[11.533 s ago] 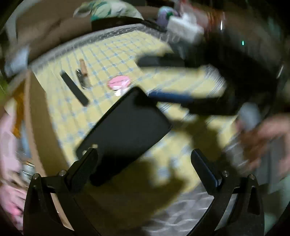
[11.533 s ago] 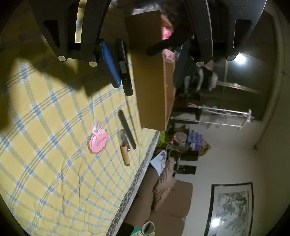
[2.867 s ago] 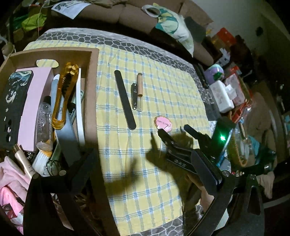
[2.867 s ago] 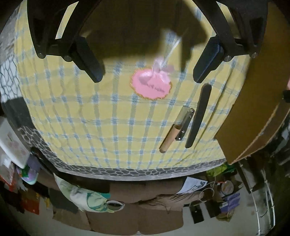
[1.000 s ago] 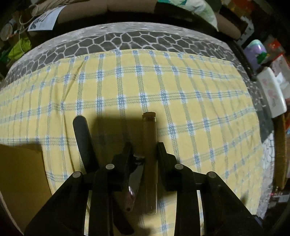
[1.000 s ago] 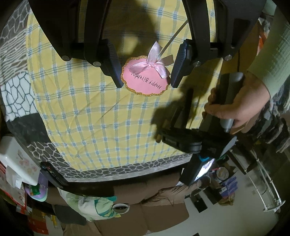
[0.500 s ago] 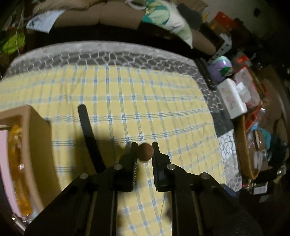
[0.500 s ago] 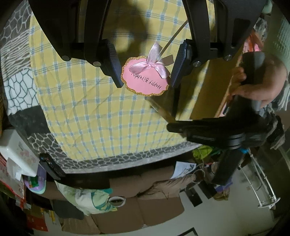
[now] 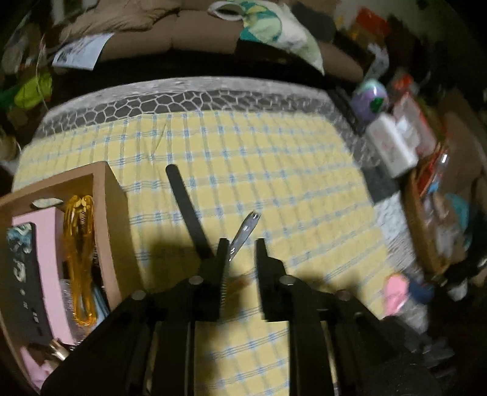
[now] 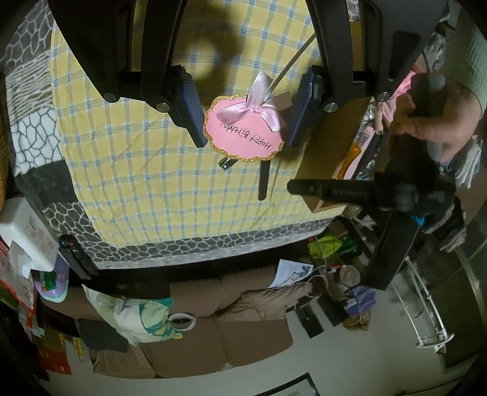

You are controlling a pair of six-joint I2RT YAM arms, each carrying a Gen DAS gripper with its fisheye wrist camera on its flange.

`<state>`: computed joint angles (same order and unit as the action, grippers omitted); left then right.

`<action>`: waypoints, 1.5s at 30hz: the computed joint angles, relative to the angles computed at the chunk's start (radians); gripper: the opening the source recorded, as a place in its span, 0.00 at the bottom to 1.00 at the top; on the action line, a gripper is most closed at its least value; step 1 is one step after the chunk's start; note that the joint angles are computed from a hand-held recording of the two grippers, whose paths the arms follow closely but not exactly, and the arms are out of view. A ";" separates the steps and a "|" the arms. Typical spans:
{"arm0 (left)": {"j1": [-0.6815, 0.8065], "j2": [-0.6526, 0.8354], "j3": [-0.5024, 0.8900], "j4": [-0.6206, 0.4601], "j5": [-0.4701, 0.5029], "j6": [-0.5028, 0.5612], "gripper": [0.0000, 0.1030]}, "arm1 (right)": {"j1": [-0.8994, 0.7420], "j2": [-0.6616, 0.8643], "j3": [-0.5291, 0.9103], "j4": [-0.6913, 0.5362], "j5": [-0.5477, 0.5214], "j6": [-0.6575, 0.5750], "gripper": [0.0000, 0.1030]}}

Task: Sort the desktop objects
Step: 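Carry the topper with the right gripper while the left gripper carries the tube over the box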

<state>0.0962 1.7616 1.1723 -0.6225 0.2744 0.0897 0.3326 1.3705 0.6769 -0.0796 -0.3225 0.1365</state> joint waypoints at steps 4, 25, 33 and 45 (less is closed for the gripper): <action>-0.105 0.049 -0.068 0.051 -0.094 0.086 0.42 | -0.010 0.011 0.001 -0.008 -0.001 -0.001 0.54; -0.023 -0.091 -0.248 0.071 0.061 0.068 0.13 | -0.041 -0.034 0.001 -0.048 -0.034 -0.018 0.54; 0.453 -0.242 -0.179 -0.185 0.381 0.256 0.14 | 0.175 -0.014 0.065 -0.005 -0.022 0.100 0.54; 0.744 -0.008 -0.098 -0.184 0.424 0.381 0.13 | 0.515 0.300 0.270 0.074 0.115 0.179 0.54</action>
<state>0.8398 1.7532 1.0742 -0.8061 0.6979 0.4709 0.8476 1.6706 0.9469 -0.0058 -0.2073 0.3151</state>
